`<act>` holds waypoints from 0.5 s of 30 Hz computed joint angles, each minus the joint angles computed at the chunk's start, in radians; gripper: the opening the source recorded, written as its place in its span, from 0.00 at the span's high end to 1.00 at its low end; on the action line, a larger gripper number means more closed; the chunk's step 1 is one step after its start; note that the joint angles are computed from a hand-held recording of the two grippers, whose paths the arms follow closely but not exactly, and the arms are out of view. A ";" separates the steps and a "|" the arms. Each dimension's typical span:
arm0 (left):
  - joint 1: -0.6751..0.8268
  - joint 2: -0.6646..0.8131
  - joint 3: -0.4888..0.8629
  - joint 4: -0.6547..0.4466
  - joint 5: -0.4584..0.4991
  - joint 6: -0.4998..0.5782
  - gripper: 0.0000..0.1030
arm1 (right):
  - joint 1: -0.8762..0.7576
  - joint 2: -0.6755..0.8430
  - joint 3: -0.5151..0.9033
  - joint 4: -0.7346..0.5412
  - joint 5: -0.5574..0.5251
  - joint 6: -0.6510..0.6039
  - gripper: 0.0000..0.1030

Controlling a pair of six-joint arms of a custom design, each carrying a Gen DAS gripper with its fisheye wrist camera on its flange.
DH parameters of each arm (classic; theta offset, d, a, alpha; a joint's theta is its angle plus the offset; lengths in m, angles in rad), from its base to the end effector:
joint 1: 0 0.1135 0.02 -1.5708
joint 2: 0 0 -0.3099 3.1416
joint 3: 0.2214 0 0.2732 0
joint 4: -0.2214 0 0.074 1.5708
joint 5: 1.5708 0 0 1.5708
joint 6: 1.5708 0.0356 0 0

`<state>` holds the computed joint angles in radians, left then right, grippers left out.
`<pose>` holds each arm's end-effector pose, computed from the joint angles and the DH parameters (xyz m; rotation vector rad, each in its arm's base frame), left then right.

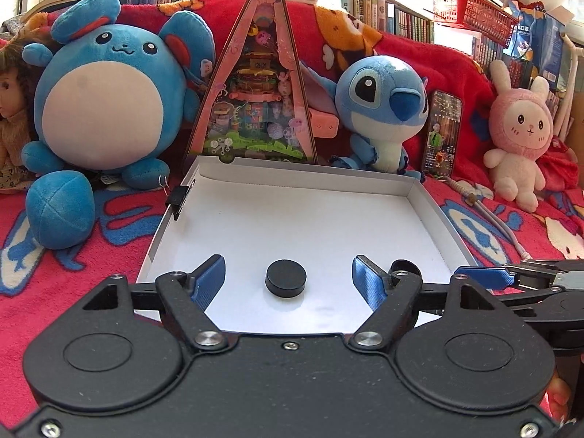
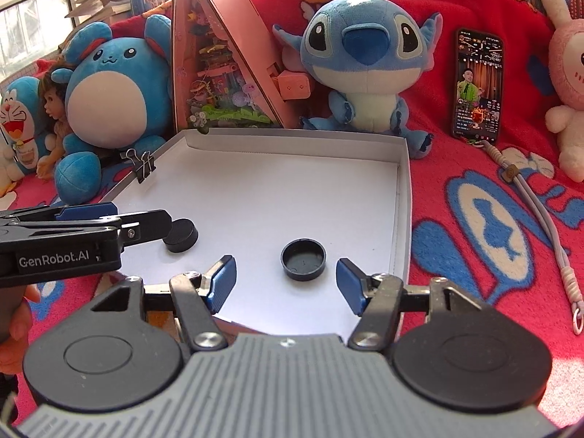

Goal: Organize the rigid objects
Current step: 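Open the left tool to drop the disc while the right tool releases the cap in the box, then withdraw both tools from the box back toward the remaining objects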

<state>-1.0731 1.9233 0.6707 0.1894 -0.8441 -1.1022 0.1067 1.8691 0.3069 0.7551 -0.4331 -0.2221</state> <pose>0.1737 -0.2639 0.0846 -0.2851 2.1721 -0.0459 0.2439 0.0411 0.0669 -0.5819 2.2551 0.4558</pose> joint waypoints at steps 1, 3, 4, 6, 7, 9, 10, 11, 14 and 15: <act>-0.021 -0.010 -0.008 -0.008 -0.012 -0.016 0.24 | -0.010 -0.008 -0.011 0.003 -0.012 -0.010 0.25; -0.050 -0.021 -0.017 -0.022 -0.025 -0.037 0.23 | -0.039 -0.028 -0.037 0.005 -0.046 -0.036 0.23; -0.073 -0.025 -0.015 -0.049 -0.036 -0.059 0.23 | -0.050 -0.035 -0.046 0.004 -0.059 -0.046 0.22; -0.105 -0.031 -0.007 -0.097 -0.050 -0.092 0.22 | -0.077 -0.051 -0.072 0.008 -0.090 -0.069 0.22; -0.126 -0.034 -0.006 -0.119 -0.061 -0.114 0.22 | -0.091 -0.060 -0.085 0.011 -0.105 -0.080 0.21; -0.159 -0.036 -0.007 -0.142 -0.078 -0.145 0.21 | -0.113 -0.077 -0.112 0.021 -0.129 -0.104 0.20; -0.172 -0.037 -0.007 -0.152 -0.083 -0.159 0.21 | -0.124 -0.086 -0.127 0.032 -0.138 -0.117 0.19; -0.191 -0.036 -0.006 -0.170 -0.093 -0.185 0.21 | -0.133 -0.095 -0.143 0.043 -0.146 -0.130 0.18; -0.228 -0.032 0.000 -0.211 -0.102 -0.238 0.21 | -0.170 -0.128 -0.185 0.054 -0.181 -0.170 0.17; -0.246 -0.027 0.004 -0.229 -0.109 -0.262 0.21 | -0.182 -0.137 -0.196 0.052 -0.193 -0.181 0.17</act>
<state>-1.3192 1.8959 0.6746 -0.0399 -0.9528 -1.3639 -0.0757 1.7319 0.1113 0.8070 -0.6263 -0.4028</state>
